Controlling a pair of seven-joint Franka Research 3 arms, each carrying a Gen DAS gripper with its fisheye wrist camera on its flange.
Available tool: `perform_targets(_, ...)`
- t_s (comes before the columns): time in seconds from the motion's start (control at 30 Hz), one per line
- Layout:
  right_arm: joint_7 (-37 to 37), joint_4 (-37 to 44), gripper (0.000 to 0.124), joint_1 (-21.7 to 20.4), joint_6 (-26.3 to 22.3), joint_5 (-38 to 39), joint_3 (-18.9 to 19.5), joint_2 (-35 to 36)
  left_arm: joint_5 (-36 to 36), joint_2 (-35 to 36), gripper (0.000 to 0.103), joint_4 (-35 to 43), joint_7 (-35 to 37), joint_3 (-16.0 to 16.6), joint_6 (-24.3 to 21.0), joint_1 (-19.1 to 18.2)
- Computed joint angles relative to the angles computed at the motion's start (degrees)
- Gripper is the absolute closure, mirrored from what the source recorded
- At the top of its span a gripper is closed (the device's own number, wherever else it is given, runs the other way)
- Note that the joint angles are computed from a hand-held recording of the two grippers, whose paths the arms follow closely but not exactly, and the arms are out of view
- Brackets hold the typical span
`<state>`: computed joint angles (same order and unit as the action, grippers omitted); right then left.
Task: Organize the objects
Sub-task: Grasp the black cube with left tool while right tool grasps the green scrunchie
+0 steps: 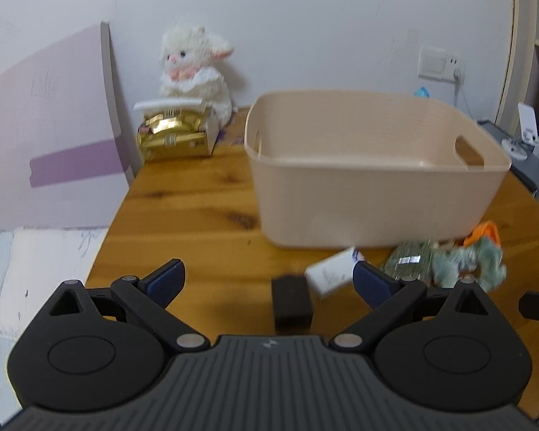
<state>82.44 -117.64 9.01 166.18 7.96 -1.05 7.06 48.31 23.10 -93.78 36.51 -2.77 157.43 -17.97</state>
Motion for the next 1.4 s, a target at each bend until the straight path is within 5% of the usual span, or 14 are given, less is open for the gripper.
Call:
perform_targets(0.43, 4.2, 2.9, 0.021, 1.6, -0.4, -3.8, -1.6, 5.9, -5.0, 3.3, 0.003, -0.6, 5.9, -1.1, 0.5, 1.4)
perform_targets(0.8, 7.7, 6.1, 0.021, 3.9, 4.6, -5.6, -4.3, 11.2, -12.5, 8.3, 0.003, 4.1, 11.6, -1.2, 1.9, 2.2)
perform_targets(0.97, 7.3, 7.8, 0.042, 4.7, 4.7, -5.9, -5.2, 13.0, -13.0, 10.6, 0.004, 7.1, 11.2, 0.5, 1.2, 0.8)
perform_targets(1.17, 4.9, 7.8, 0.077, 3.5, 4.6, -3.9, -3.4, 12.9, -14.8, 11.0, 0.028, 6.9, 13.3, -0.3, 2.8, 1.5)
perform_targets(1.33, 2.5, 6.8, 0.100, 2.6, 5.9, -1.6, -2.0, 12.2, -16.9, 10.4, 0.069, 5.5, 17.6, -2.1, 5.5, 2.9)
perform_targets(1.4, 1.4, 6.2, 0.104, 2.2, 6.3, -0.6, -1.5, 11.9, -16.7, 10.2, 0.069, 5.2, 18.0, -1.2, 5.9, 2.1)
